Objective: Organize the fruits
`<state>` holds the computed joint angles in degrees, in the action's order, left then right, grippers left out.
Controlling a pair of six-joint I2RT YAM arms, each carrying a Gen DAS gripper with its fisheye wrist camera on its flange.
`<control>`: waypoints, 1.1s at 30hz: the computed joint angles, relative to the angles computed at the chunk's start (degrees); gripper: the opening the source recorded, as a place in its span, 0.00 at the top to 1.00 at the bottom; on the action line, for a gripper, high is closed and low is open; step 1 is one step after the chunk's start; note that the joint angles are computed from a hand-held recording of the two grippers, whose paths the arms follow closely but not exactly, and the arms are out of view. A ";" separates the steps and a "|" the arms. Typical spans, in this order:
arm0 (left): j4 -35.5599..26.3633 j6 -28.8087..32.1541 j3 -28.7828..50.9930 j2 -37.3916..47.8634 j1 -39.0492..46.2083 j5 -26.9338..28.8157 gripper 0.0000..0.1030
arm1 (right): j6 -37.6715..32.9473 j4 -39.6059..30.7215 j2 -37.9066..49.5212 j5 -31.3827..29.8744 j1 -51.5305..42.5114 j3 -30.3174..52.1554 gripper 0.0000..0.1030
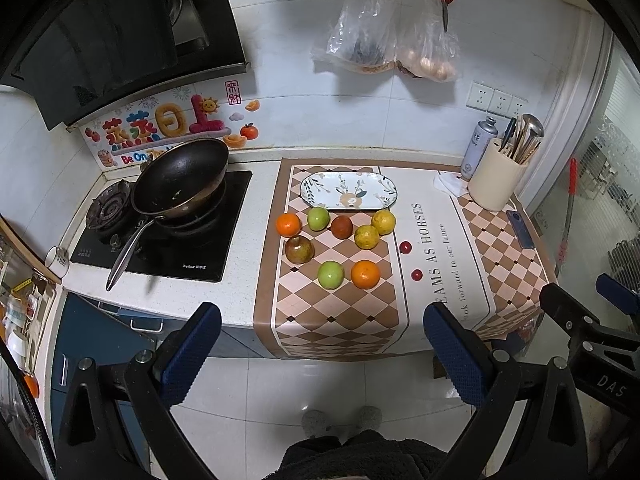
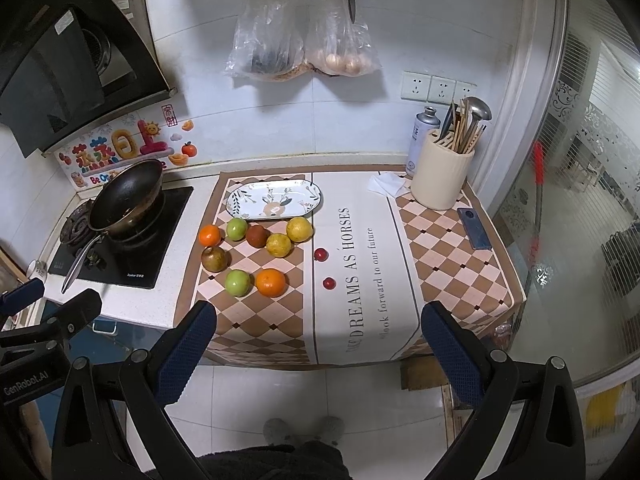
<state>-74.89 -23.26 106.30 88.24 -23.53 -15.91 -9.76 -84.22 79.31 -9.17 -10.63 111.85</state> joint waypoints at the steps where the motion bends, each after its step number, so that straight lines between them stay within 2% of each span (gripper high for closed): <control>1: 0.05 -0.12 -0.05 0.03 -0.18 -0.07 0.00 | 0.05 0.01 0.10 0.10 0.04 0.09 0.00; 33: -0.48 -0.93 0.46 -0.22 -0.54 -0.73 0.00 | 0.03 -0.13 -0.21 -0.35 -0.30 0.30 0.00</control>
<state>-75.38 -24.19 106.76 88.02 -24.07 -16.64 -9.73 -84.35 79.10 -9.52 -10.93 112.15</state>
